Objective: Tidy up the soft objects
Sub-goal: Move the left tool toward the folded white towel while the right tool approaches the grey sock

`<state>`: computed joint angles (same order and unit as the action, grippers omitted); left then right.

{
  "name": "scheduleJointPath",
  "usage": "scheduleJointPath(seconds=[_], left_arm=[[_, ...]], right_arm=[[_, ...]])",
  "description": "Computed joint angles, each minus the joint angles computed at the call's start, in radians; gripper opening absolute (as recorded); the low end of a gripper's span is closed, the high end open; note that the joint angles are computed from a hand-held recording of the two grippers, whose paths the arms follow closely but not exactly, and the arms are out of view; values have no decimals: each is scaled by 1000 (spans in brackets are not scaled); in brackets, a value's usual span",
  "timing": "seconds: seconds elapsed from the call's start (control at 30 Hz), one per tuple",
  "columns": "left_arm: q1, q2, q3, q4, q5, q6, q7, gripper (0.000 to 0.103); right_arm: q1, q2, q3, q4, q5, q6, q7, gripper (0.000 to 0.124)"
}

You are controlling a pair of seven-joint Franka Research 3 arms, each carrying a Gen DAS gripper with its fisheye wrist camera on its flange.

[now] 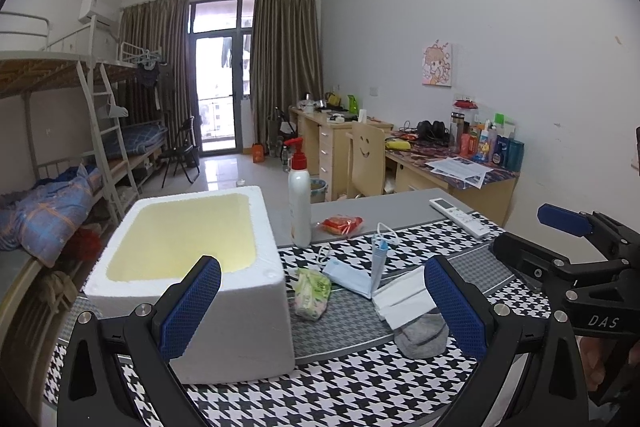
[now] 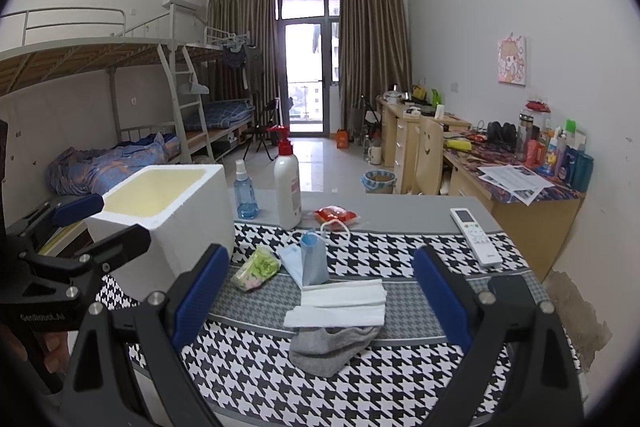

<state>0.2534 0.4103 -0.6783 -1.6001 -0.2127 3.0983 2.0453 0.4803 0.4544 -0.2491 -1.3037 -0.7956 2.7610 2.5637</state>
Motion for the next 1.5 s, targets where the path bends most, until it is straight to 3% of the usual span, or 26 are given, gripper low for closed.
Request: scheduleJointPath(seconds=[0.67, 1.5], left_arm=[[-29, 12, -7, -22, 20, -14, -18, 102], [-207, 115, 140, 129, 53, -141, -16, 102]], right_arm=[[-26, -56, 4, -105, -45, 21, 55, 96], [-69, -69, 31, -167, -31, -19, 82, 96]])
